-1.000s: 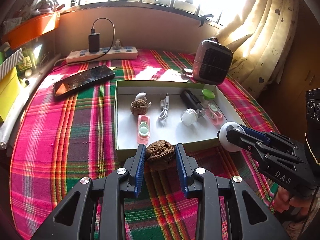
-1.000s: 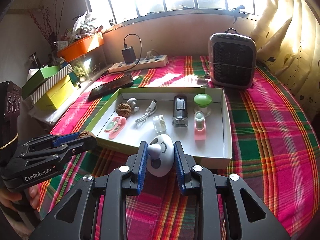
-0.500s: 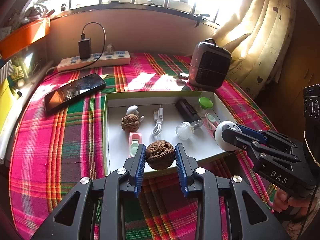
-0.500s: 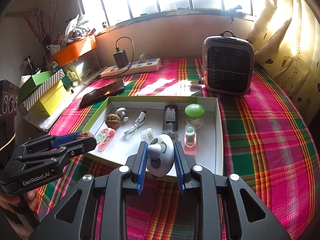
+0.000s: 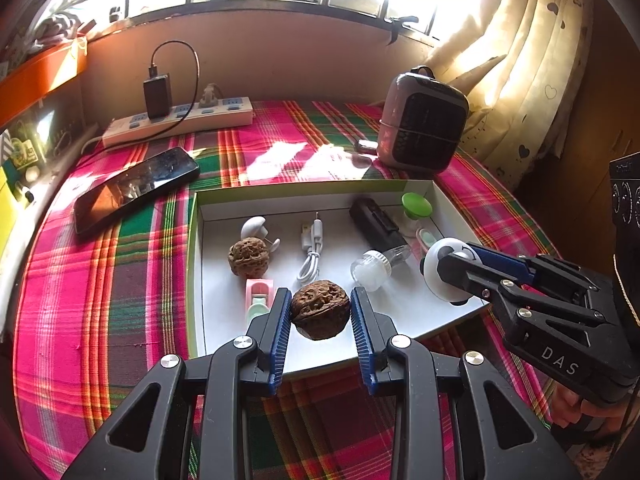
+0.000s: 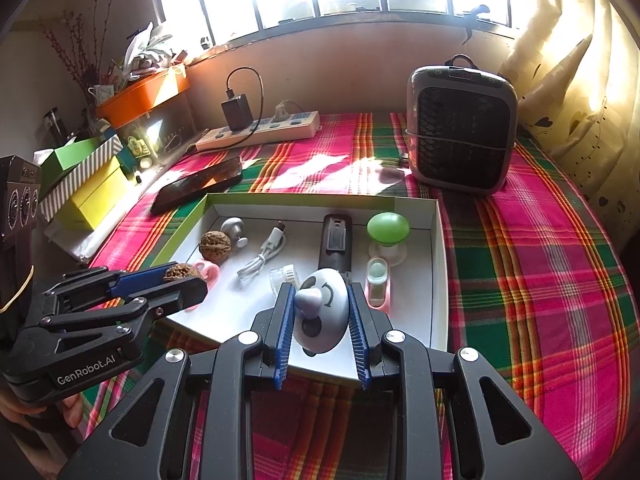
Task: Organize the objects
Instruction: 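Lower the walnut and white dome into the box with both tools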
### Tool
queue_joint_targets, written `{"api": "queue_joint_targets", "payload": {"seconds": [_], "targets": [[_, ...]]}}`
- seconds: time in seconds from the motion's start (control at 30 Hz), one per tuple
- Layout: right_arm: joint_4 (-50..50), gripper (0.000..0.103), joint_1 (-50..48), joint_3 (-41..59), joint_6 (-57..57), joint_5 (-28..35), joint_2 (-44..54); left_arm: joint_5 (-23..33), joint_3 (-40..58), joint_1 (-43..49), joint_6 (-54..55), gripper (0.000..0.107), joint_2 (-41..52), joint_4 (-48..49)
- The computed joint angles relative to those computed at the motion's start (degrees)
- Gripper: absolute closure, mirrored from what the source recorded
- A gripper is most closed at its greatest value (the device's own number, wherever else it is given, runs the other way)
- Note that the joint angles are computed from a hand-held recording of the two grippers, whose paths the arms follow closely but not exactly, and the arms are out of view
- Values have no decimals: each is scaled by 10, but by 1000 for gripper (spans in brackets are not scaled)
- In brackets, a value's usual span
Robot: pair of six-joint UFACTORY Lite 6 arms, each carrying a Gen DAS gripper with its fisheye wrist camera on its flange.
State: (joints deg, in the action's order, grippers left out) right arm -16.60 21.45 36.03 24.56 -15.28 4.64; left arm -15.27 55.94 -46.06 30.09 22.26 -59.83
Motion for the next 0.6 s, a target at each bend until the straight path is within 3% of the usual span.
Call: {"api": "queue_joint_targets", "payload": {"seconds": [0.6], "targets": [[-46,76,-8,28,32,-4,45,7,46,5,47,79,51,-41]]}}
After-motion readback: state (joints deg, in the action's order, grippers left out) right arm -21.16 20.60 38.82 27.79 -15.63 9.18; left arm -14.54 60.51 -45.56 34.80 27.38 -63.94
